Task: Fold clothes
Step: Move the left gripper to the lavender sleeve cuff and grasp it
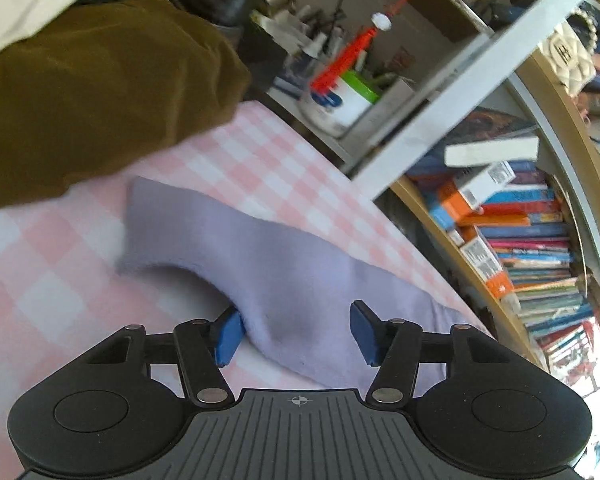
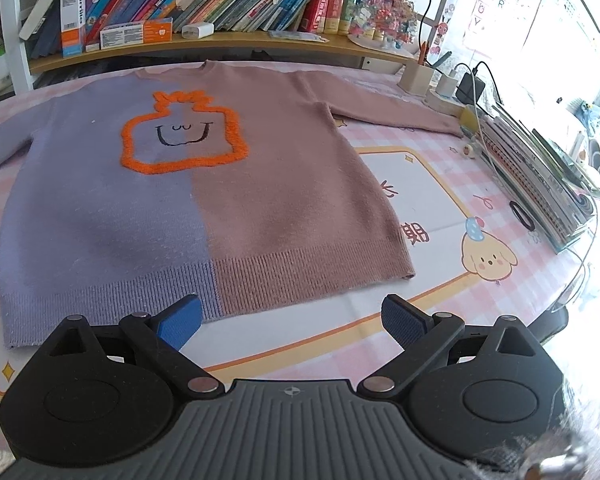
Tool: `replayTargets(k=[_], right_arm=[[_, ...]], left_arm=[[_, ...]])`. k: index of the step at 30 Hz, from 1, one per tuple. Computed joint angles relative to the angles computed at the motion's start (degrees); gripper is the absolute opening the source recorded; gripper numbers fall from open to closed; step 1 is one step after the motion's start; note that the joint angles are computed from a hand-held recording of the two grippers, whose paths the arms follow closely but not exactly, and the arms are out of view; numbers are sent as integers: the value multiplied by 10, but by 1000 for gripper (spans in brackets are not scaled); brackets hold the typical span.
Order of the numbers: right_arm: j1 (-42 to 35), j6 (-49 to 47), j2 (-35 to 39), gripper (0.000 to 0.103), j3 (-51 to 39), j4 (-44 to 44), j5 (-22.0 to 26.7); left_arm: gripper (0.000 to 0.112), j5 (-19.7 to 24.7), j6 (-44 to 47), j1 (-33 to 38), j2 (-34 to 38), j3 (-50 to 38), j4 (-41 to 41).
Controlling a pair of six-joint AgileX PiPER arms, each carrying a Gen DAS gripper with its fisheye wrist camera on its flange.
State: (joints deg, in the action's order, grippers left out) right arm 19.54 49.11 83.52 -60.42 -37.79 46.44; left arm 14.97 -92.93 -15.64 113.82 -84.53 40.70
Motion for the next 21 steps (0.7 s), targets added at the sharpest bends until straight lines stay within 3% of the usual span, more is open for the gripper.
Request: replayTargets(k=[3, 7, 12, 16, 21], right_arm=[[0, 0, 1, 97, -1, -2, -1], [-6, 3, 1, 97, -2, -4, -2], [-10, -5, 5, 97, -4, 0, -11], [-15, -24, 3, 97, 0, 10, -28], [-28, -39, -1, 97, 6, 19, -48]], left_arm=[[40, 37, -48, 1, 4, -10, 36], [36, 57, -108, 19, -3, -1, 75], [7, 54, -103, 33, -9, 15, 76], [4, 41, -111, 40, -15, 25, 83], [3, 42, -172, 25, -31, 24, 162]])
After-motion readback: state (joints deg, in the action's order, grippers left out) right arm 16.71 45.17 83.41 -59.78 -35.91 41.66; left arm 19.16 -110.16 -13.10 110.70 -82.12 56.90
